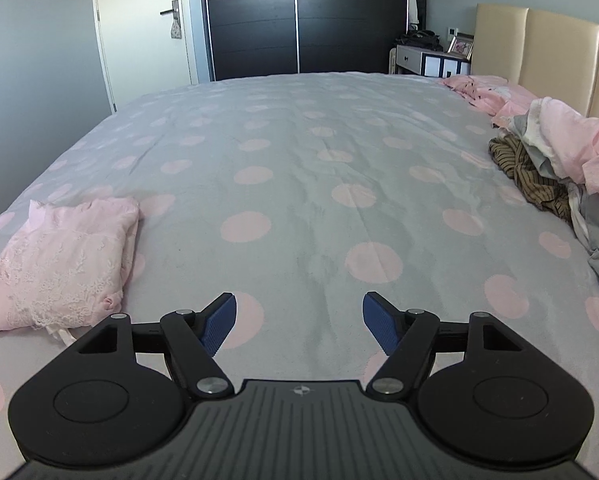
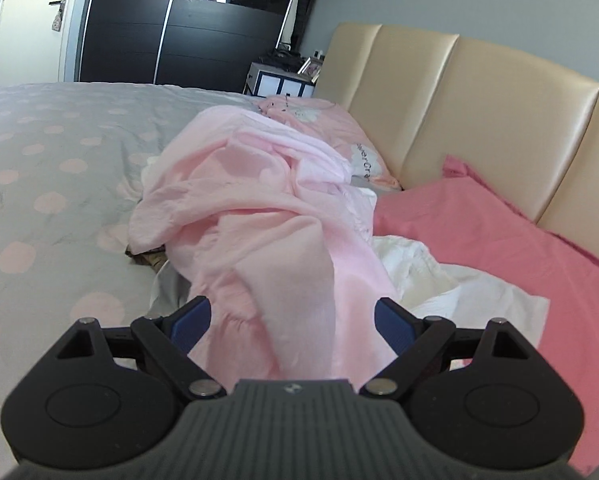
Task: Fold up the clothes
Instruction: 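Reach into the clothes heap and grasp the pink garment with the right gripper, then pull the pink garment out of the heap with the right gripper while the left gripper approaches it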
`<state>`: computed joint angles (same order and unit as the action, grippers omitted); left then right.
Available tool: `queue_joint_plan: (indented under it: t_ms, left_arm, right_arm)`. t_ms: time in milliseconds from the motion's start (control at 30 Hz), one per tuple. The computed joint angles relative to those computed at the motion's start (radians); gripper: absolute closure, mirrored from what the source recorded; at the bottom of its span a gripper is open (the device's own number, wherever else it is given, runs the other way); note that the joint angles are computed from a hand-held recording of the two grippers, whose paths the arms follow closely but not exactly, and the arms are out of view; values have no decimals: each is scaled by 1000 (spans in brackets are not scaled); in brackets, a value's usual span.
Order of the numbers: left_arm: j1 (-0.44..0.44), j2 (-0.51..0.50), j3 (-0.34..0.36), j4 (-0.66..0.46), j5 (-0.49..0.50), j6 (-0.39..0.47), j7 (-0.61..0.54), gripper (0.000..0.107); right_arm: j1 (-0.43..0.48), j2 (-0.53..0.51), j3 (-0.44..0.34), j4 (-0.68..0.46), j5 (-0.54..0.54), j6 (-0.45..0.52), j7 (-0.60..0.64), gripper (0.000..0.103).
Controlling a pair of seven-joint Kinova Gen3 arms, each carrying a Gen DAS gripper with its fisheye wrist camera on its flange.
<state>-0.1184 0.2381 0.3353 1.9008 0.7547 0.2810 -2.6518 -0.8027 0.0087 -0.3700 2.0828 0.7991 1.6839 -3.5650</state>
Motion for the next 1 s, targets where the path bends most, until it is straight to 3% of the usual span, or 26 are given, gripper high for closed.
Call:
queue_joint_plan:
  t_ms: [33,100,133,167,233,367,600,800,1000]
  left_arm:
    - [19,8,-14,-7,-19,-1,20,38]
    - [39,17,-27,-17,-47,-1,57,38]
    - [41,20,-26,-22,-56,1,67,38]
    - [31,21,-10,-19,-54,-4,60,38]
    - [13,21,20,-11,-46,-11,38,38]
    - [-23,-1,58,9,-5,24,-33,38]
    - [-52,-74,27,46,152,130,-194,38]
    - [-72,-148,-49,98,280,232,-362,38]
    - [-67,-195,-162,137,315,353,-464,38]
  right_arm:
    - [12,-6,11,11,6,-27,-1,19]
    - [37,-16,27,20,19,-84,17,53]
    - [50,-19,34,20,24,-109,30,79]
    - [65,-14,43,17,29,-127,31,89]
    - [71,-4,39,7,35,-131,20,98]
    - [30,11,4,-22,58,-132,17,99]
    - [-90,133,-14,-176,100,-224,63,100]
    - [-217,320,18,-351,148,-335,43,100]
    - [-325,457,57,-500,153,-419,48,100]
